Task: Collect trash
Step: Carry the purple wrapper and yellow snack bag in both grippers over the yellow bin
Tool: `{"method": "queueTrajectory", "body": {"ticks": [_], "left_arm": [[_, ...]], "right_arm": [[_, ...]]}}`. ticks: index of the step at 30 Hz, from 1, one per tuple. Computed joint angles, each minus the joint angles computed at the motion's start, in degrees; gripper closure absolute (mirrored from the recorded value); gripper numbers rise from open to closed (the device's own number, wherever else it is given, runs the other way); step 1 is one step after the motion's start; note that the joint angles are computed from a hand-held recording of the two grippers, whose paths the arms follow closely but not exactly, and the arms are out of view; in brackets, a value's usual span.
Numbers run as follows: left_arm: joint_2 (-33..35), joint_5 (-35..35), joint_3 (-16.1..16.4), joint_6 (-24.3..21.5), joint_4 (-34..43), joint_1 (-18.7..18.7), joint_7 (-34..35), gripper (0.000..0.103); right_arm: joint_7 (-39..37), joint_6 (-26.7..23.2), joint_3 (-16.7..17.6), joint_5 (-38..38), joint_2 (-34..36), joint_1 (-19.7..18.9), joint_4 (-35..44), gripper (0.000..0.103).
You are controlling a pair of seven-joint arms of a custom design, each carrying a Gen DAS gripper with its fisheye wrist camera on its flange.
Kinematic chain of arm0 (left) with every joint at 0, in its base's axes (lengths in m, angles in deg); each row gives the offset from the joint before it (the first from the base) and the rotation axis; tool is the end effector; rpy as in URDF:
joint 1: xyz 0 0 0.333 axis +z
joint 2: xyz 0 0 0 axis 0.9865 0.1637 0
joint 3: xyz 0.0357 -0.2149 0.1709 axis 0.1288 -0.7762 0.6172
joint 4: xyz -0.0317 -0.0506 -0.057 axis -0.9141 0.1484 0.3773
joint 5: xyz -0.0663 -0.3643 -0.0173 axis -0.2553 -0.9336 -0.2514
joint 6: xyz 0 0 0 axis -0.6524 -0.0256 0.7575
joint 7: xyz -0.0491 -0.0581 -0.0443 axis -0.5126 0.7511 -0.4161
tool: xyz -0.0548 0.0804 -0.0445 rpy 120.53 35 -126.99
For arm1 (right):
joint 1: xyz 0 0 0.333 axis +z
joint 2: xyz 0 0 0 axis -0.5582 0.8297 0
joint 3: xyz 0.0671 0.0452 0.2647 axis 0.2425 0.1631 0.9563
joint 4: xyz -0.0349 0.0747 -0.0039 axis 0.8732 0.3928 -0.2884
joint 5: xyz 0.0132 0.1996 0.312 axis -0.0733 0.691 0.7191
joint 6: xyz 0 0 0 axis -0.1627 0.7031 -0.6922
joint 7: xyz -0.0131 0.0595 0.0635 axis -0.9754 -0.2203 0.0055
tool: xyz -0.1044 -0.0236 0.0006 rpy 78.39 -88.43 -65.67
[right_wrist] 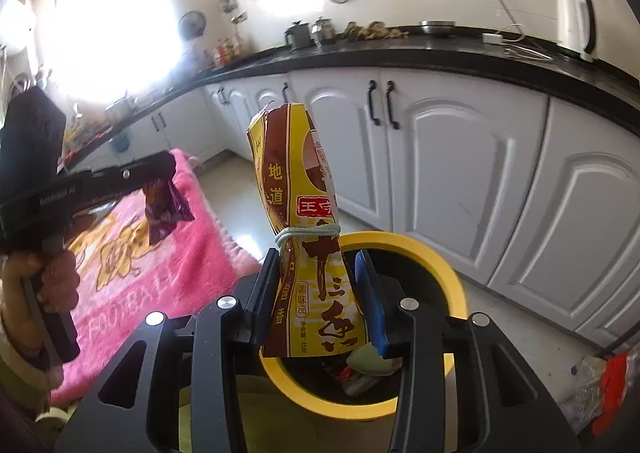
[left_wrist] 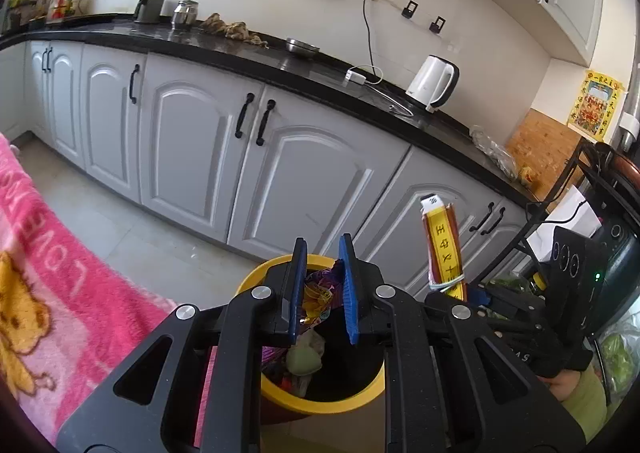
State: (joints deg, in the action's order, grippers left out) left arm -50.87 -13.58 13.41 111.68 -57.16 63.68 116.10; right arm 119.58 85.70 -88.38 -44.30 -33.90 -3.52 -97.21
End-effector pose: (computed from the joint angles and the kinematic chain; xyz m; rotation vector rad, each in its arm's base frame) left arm 0.5167 -0.2630 0.5267 -1.5730 1.9755 -1.4089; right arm 0.4661 0.1569 0.5157 -1.7624 1.3846 -0.4302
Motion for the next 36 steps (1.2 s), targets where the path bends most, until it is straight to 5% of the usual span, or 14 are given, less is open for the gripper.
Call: {"method": "queueTrajectory", "body": {"ticks": [25, 36], "left_arm": [[10.38, 2.53, -5.73, 5.11, 4.02, 1.78, -3.34, 0.092], [13.23, 2.55, -7.91, 5.36, 4.68, 3.52, -2.83, 0.091]], "right_arm": [[11.02, 4.96, -1.90, -5.65, 2.48, -0.64, -4.72, 0.066], [12.91, 3.27, 2.07, -6.70, 6.36, -4.05, -3.37, 0.066]]}}
